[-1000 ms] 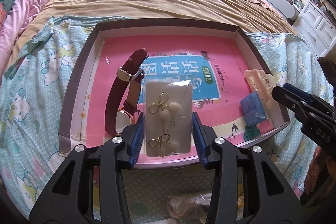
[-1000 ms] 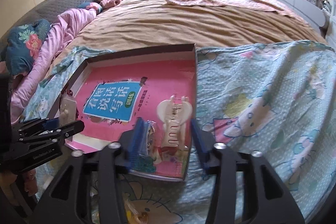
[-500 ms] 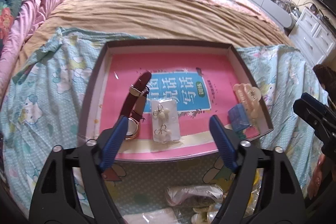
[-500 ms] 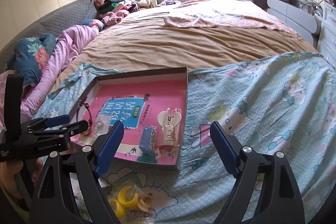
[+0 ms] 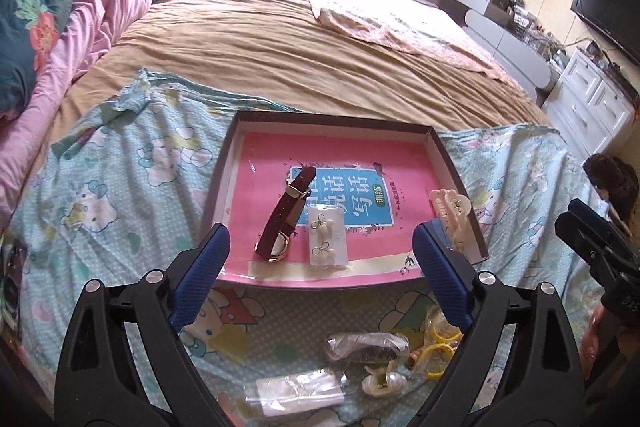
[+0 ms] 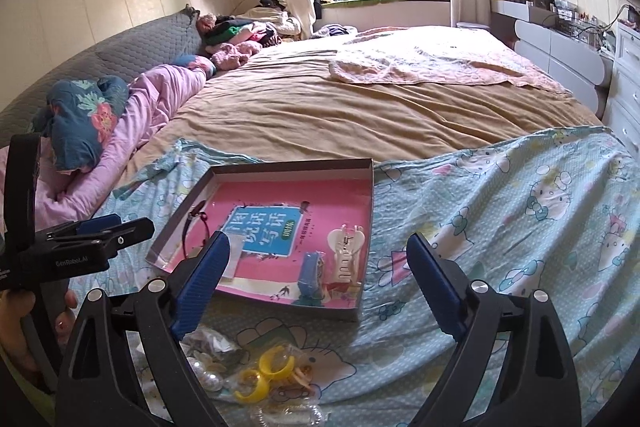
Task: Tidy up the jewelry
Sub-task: 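Open the left tool releasing the earring card while the right tool releases the claw clip, then withdraw both tools from the tray toward the remaining items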
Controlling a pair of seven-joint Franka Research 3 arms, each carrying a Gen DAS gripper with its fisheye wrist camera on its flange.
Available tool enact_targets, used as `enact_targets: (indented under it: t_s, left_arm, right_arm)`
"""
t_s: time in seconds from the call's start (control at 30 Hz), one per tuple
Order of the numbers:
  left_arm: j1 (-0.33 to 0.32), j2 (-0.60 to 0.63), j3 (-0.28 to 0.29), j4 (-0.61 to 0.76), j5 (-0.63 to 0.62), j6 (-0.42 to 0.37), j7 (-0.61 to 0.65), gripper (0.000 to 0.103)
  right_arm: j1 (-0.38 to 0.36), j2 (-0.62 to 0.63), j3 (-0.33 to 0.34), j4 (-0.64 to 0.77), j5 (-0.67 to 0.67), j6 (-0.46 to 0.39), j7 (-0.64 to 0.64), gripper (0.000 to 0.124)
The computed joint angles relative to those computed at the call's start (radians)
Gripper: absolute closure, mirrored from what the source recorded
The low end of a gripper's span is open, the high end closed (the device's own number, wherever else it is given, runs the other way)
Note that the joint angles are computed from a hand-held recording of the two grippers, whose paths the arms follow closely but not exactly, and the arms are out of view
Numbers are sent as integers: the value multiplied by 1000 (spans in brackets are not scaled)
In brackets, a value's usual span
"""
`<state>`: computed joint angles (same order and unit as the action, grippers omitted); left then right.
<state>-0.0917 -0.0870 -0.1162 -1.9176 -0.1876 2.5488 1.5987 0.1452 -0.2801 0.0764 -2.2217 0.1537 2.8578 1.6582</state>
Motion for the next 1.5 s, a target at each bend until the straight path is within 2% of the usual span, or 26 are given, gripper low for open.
enact_targets:
  t_s: [0.87,1.5]
  left_arm:
    - [-32,-179,60,-173,-38,38,23,17]
    - [-70,-267,79,-273,-22,38,9,17]
  right_arm:
    - [7,-127,55,-76,-47,-16,37,33]
    - [30,-196,53,-152,-22,-44,10,33]
